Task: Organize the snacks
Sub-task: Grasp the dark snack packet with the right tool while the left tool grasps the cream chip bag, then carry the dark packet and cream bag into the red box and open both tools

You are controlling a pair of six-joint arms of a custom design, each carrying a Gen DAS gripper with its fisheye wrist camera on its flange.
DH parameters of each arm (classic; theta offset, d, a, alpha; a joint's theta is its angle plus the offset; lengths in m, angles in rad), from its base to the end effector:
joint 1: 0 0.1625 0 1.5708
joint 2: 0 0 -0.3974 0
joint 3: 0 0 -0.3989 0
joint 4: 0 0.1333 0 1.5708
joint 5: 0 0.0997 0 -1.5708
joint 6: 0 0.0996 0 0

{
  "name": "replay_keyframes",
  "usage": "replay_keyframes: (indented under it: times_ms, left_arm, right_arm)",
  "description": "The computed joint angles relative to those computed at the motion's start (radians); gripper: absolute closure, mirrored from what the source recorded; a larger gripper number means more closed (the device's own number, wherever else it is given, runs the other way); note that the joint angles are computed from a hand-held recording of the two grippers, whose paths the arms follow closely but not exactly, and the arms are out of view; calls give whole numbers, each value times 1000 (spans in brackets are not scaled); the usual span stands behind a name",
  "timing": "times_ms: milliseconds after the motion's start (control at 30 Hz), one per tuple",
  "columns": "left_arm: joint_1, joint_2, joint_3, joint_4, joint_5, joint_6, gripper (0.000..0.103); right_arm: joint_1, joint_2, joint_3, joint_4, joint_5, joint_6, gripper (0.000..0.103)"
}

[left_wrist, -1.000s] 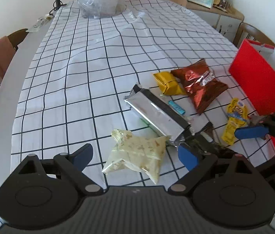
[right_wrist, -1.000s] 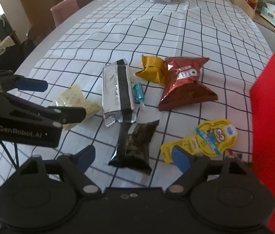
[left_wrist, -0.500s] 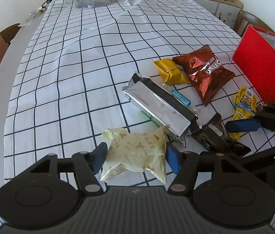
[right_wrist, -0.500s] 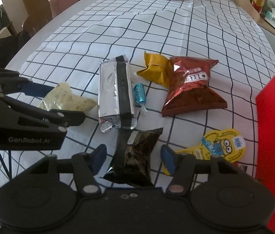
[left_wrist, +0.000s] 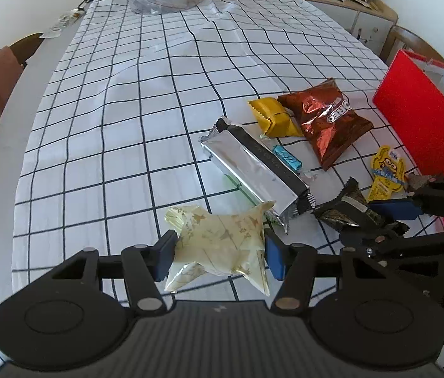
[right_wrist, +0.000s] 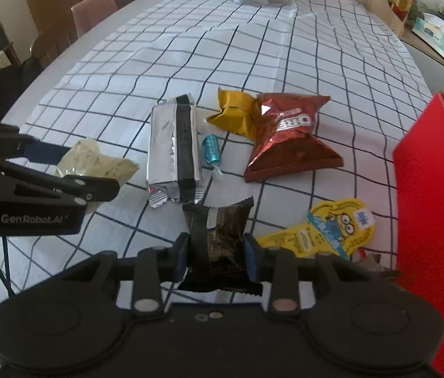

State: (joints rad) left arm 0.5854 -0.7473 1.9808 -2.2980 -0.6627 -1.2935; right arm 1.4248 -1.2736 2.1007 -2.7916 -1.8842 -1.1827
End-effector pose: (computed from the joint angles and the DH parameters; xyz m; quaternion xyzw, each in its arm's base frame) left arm -0.2839 -0.4423 -0.0458 -0.0250 0.8766 -0.2916 0.3820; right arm 0.0266 -0.5243 0.1996 0.4534 -0.8565 0.0577 0.2396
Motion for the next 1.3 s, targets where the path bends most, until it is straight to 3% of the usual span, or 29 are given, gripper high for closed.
replay_keyframes:
  times_ms: [333,633,967,1300]
  left_arm:
    - [-88,-21,-35,173,-10,-186,45]
    - [-171,2,-128,285,-9,-254,45]
    - [-215,118,-305,277,40,-143,45]
    - [-200,290,-541,249,74,20,45]
  right_arm:
    - [-24,-172,7,184,91,31,68]
    - [-51,-305,-34,355,166,50,68]
    - [-107,-383,-127,485,247,39,68]
    - [-173,-366,-247,521,294,11,68]
